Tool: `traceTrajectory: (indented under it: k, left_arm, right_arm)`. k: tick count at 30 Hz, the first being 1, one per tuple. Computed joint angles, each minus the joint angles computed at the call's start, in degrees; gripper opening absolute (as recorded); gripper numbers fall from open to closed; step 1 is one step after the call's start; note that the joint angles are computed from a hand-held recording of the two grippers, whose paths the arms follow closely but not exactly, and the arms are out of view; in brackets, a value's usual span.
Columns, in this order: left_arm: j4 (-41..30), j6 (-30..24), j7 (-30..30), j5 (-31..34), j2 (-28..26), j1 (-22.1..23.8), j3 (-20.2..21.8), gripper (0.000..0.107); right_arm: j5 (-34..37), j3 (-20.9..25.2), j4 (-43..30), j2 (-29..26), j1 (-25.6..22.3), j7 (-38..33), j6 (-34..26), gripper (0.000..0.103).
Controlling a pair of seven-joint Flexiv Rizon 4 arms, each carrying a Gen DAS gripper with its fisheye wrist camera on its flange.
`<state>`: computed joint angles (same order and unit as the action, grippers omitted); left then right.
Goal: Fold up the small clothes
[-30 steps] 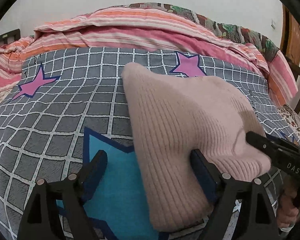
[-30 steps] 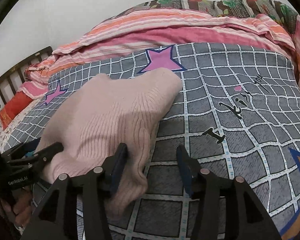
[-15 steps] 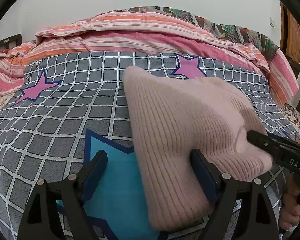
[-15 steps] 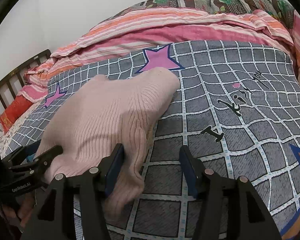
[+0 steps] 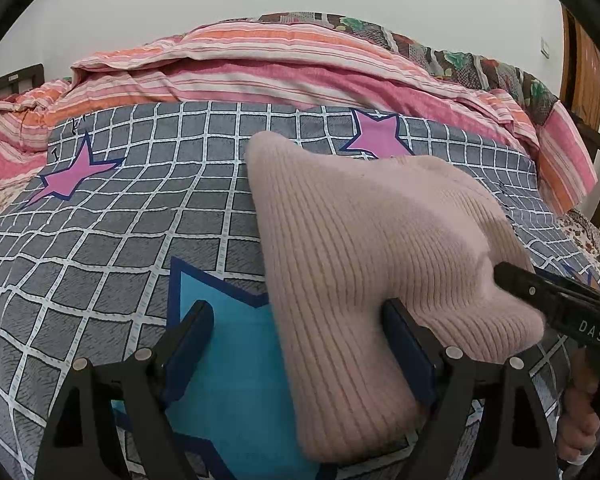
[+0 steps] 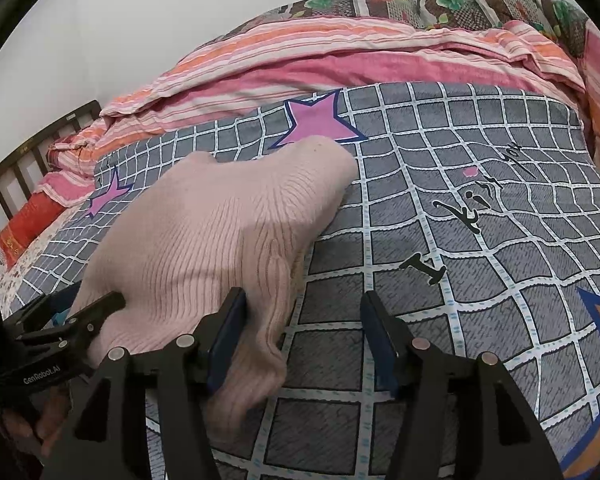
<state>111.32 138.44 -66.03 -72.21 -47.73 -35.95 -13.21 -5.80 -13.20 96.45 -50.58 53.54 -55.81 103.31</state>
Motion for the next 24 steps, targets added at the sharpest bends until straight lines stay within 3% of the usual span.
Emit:
traceTrajectory:
  k: [24]
  left_arm:
    - [-0.2, 0.44, 0.36, -0.36, -0.16, 0.04, -0.29, 0.087]
  right_arm:
    - [0.78, -1.35, 0.12, -0.33, 1.15, -0.39, 0.38, 0.057]
